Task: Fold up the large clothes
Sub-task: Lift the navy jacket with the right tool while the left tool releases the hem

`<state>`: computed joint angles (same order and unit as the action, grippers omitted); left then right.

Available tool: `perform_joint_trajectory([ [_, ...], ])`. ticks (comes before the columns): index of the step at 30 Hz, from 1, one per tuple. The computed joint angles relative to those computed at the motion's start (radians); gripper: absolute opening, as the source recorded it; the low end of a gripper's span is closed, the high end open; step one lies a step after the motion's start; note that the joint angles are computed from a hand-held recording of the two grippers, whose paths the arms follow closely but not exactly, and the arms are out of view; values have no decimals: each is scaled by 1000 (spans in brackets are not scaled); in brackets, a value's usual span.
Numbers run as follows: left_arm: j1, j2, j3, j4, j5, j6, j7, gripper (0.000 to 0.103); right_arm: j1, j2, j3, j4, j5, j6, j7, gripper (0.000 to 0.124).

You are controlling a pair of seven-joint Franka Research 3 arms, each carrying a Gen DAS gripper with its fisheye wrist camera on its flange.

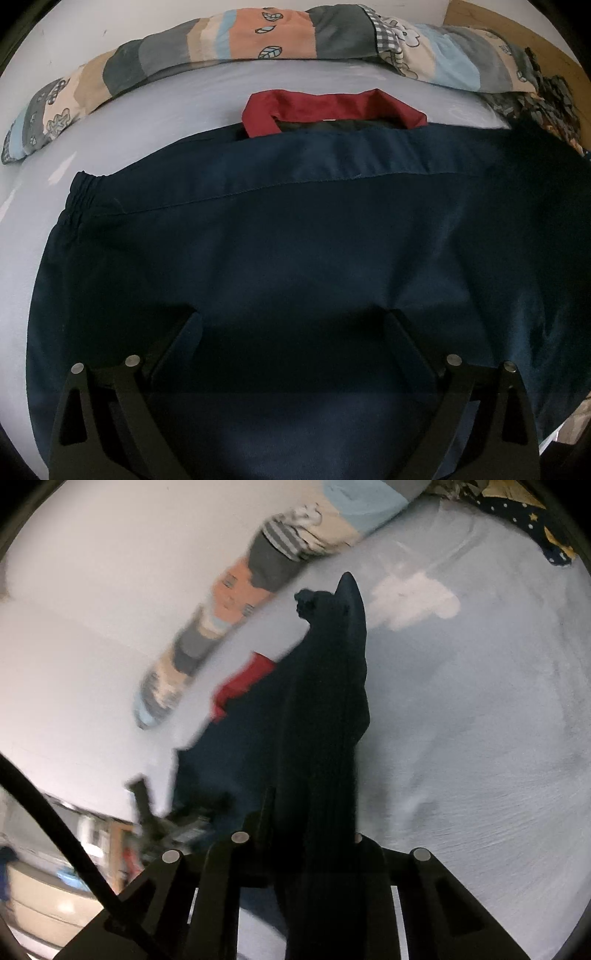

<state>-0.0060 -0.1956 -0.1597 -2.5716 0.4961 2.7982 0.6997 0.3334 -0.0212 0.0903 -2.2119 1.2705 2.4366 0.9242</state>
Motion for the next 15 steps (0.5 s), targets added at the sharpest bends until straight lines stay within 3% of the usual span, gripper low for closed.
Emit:
perform_joint_trajectory([
  [4, 51, -12, -49, 13, 172, -49, -127, 98, 21, -33, 10, -1, 130, -10, -23, 19],
  [6, 48, 5, -41, 10, 210, -43, -150, 99, 35, -44, 15, 3, 174, -8, -23, 19],
  [8, 35, 3, -23, 6, 196, -35, -141, 99, 54, -53, 25, 11, 212, 7, -17, 19],
  [11, 2, -46, 29, -22, 71, -8, -32, 87, 76, -58, 32, 27, 268, 20, -3, 19],
  [15, 84, -187, 18, -84, 106, -13, -58, 87, 113, -50, 55, 62, 330, 78, 27, 19],
])
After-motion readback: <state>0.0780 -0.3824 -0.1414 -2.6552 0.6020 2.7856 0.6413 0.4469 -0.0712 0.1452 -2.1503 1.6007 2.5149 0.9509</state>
